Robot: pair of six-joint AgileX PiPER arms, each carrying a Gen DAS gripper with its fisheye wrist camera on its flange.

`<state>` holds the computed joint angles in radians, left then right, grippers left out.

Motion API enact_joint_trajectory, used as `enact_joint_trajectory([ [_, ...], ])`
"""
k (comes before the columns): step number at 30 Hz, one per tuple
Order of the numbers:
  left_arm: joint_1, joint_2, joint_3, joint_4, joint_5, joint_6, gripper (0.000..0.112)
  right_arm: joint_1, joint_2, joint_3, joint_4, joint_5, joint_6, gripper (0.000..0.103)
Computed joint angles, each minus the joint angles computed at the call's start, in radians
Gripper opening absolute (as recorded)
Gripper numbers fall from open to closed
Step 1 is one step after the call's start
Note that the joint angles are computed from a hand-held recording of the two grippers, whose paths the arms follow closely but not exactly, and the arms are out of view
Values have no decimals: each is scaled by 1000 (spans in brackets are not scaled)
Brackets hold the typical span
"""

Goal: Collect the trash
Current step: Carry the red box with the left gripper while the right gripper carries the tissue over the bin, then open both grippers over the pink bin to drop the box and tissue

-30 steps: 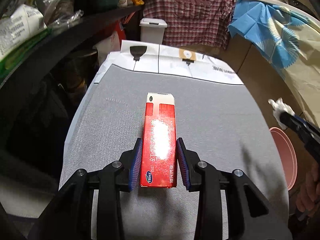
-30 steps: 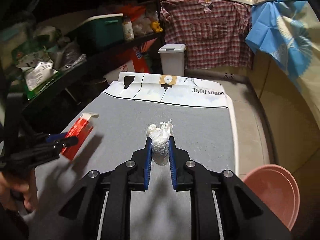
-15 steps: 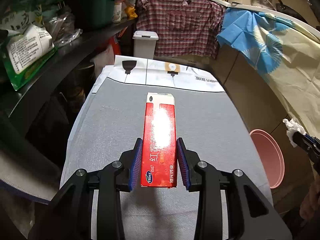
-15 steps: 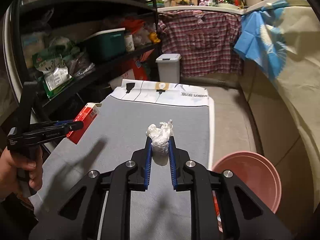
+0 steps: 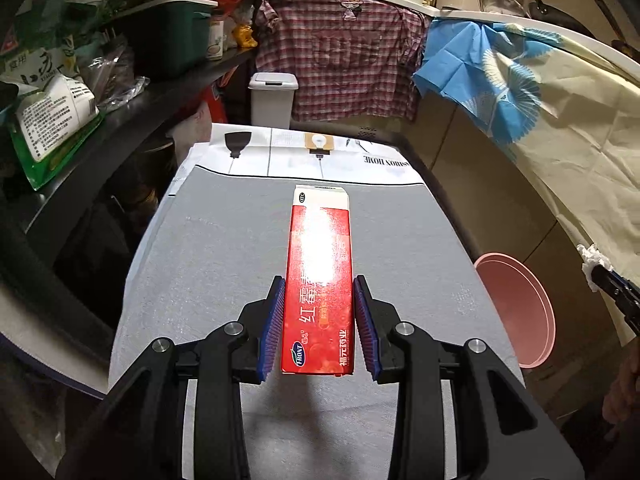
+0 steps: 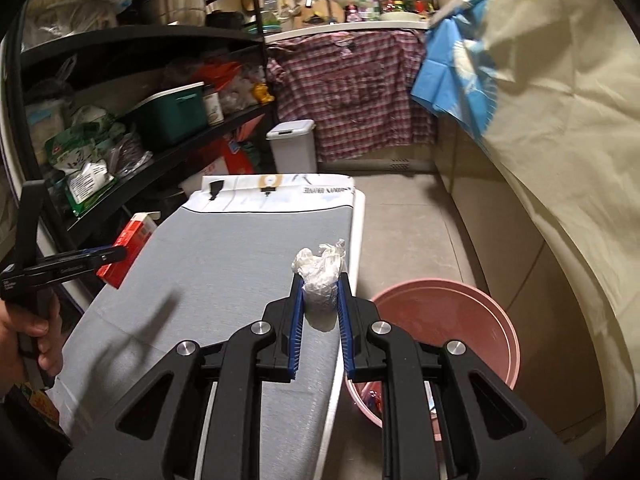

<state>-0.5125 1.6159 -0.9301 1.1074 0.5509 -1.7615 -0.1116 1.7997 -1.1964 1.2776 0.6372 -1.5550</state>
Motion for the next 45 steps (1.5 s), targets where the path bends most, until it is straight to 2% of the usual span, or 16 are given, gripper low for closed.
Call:
enact_joint_trajectory([
  [7, -63, 46, -46, -6, 34, -22, 34, -16, -1, 34, 60, -28, -78, 17],
  [9, -80, 62, -64, -11, 42, -22, 34, -32, 10, 19, 52, -8, -57, 17],
  [12, -102, 88, -95, -15, 52, -20, 34, -42, 14, 11, 64, -29, -70, 17],
  [21, -135, 187, -233, -60, 58, 52, 34, -68, 56, -40, 39, -75, -32, 17],
  [27, -138, 259, -351, -106, 27, 135, 34, -97, 105, -107, -13, -88, 60, 17],
  [39, -149, 468, -671, -346, -52, 471, 34, -109, 182, -215, -171, -107, 262, 17],
  [45, -159, 580, -861, -526, -30, 677, 34, -95, 209, -244, -238, -123, 325, 17],
])
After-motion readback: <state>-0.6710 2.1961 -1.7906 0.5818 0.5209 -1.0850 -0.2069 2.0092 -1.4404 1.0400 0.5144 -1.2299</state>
